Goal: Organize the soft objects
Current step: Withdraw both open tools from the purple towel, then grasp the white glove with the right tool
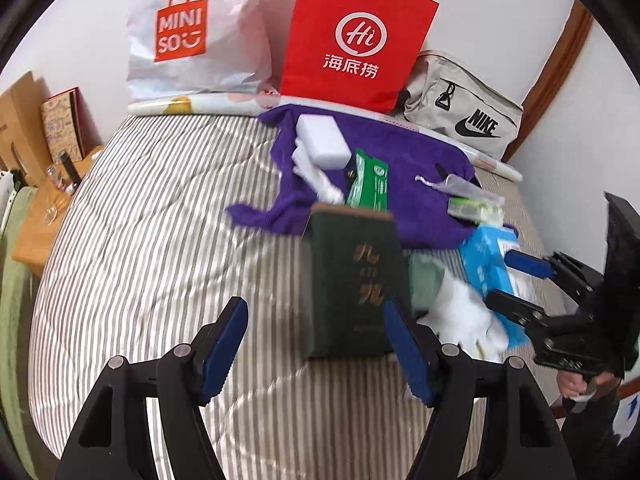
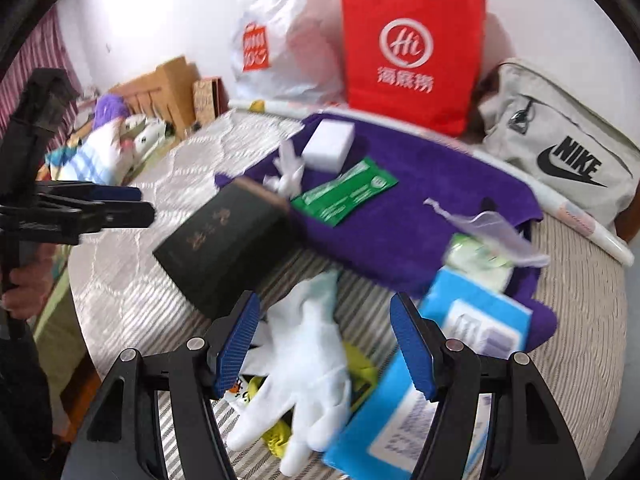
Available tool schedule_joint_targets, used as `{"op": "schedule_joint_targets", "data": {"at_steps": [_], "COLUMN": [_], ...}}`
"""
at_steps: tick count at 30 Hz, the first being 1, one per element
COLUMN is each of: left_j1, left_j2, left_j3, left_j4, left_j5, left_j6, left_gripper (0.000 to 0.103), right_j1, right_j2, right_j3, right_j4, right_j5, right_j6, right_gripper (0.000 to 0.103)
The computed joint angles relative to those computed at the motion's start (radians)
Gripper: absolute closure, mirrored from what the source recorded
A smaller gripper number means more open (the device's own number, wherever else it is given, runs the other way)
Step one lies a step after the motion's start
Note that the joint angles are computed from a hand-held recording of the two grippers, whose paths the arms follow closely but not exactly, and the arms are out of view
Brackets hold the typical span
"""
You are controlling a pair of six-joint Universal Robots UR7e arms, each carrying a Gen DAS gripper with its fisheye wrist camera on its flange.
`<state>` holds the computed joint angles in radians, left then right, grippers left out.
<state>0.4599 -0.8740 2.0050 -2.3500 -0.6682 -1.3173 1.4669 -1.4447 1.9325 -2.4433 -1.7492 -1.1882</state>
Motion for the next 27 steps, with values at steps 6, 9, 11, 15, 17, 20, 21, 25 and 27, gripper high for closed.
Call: {"op": "schedule_joint_targets", "data": {"at_steps": [6, 9, 11, 15, 17, 20, 21, 25, 27], "left_j1": [-0.024, -0.026, -0.021, -0.011, -0.009, -0.008, -0.01, -0.021, -0.029], "left_j2": [-0.008, -0.004, 0.004, 0.017, 0.024, 0.033, 0.038, 0.052, 0.06], "left_j3": [0.086, 0.127, 0.142, 0.155, 0.156, 0.151, 0.147, 0.134, 0.128], "left_j4": [-0.068, -0.156, -0.191, -0.224, -0.238, -0.245, -0.242, -0.24, -0.241], "left_j5": [-0.028, -0.047, -0.06, -0.078, -0.087, -0.098, -0.1, -0.109, -0.116], "left_j6": [-0.036, -0.03, -0.031, -0.034, -0.033, -0.027, -0.028, -0.025, -0.024], "left_gripper": [0.034, 0.034, 0.034, 0.034, 0.034, 0.034, 0.034, 0.034, 0.034], "right_j1": [-0.002, 0.003, 0.007, 0.01, 0.004, -0.009, -0.011, -0.029, -0.042], "right_j2": [0.026, 0.052, 0.067, 0.093, 0.087, 0.067, 0.061, 0.005, -0.028], "right_j3": [0.064, 0.097, 0.125, 0.147, 0.143, 0.127, 0.123, 0.119, 0.121], "right_j4": [-0.079, -0.153, -0.23, -0.329, -0.325, -0.274, -0.26, -0.185, -0.155], "right_j5": [-0.067, -0.107, -0.133, -0.156, -0.138, -0.101, -0.09, -0.01, 0.03], "right_j6": [-0.017, -0.037, -0.059, -0.096, -0.09, -0.065, -0.053, -0.019, -0.002], "right_gripper": [0.036, 0.036, 0.045, 0.065, 0.083, 0.091, 0.091, 0.092, 0.092]}}
